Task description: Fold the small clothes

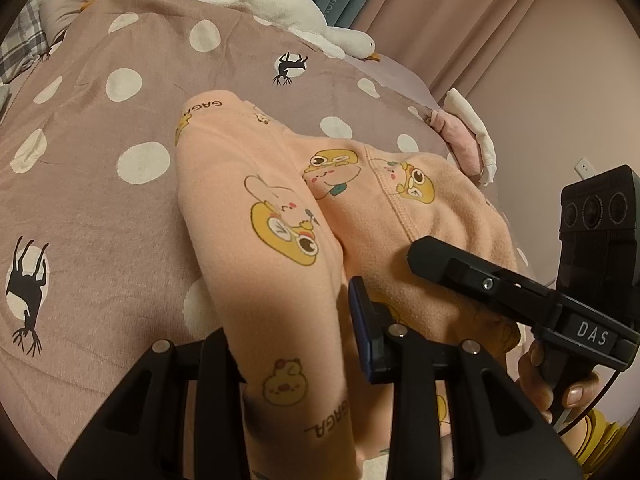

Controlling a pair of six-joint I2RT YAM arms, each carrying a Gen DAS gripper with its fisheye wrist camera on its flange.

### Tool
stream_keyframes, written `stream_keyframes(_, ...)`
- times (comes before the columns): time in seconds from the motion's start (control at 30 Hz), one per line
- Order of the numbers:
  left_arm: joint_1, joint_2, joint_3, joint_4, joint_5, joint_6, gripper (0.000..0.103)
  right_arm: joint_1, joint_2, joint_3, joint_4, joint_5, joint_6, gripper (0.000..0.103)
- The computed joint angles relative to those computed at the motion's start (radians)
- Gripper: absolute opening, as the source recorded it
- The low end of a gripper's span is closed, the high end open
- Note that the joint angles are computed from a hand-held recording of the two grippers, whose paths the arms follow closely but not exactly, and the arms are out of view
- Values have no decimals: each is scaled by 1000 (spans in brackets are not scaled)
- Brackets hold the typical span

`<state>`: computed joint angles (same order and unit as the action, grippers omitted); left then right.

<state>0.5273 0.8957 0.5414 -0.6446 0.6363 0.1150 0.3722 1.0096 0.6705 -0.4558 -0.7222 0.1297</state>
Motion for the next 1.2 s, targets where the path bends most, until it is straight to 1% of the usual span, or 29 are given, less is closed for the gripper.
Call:
stream_keyframes(0.6, -40, 91, -2, 89, -33, -36, 31, 8, 54, -12, 58, 9, 26, 22)
stream_keyframes(1.2, -43, 152, -5, 142, -42, -47, 31, 15, 84, -16, 88, 14, 38, 22)
